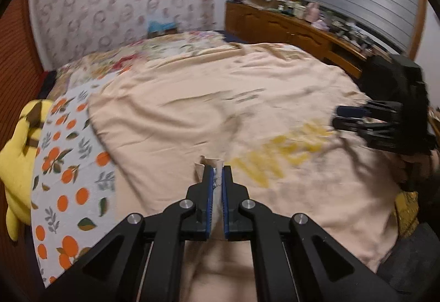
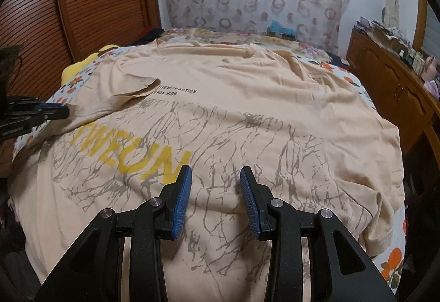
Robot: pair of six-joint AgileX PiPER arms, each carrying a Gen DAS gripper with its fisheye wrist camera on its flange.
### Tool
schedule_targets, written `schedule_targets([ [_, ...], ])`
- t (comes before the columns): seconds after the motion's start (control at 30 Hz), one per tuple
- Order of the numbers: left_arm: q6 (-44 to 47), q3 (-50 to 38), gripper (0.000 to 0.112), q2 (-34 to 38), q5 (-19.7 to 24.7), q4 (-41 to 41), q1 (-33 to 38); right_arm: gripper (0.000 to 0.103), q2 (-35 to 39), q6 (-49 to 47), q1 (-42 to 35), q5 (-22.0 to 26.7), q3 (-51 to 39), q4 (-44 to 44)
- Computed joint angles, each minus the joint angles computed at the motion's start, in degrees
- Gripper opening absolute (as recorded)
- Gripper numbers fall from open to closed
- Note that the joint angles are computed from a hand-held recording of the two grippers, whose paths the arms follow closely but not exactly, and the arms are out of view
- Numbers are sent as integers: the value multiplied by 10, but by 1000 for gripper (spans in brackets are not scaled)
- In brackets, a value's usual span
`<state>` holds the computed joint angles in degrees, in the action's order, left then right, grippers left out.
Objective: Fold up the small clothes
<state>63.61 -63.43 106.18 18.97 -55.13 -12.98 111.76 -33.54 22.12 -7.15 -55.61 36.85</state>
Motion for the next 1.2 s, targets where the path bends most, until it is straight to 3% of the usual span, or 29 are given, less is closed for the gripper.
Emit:
schedule_targets([
  [0.23,-1,8,3,-30,48,-5,-8,36,-1,11,-3,0,0,-9],
  [0.43,-7,17,39,-44,59,-2,6,36,0,-13,-2,1,-1,12],
  [0.63,-39,4,40,-34,34,18,37,36,2,-40,1,1,-2,40],
  [0.77,-120,-45,40,10,14,101,65,36,6,-63,3,-1,-4,63],
  [0.93,-233,-137,40,92,22,196,98,36,6,-65,3,-1,-4,67],
  [1.2,-271,-272,39,196,92,182,124,36,8,-87,5,-1,-7,90],
])
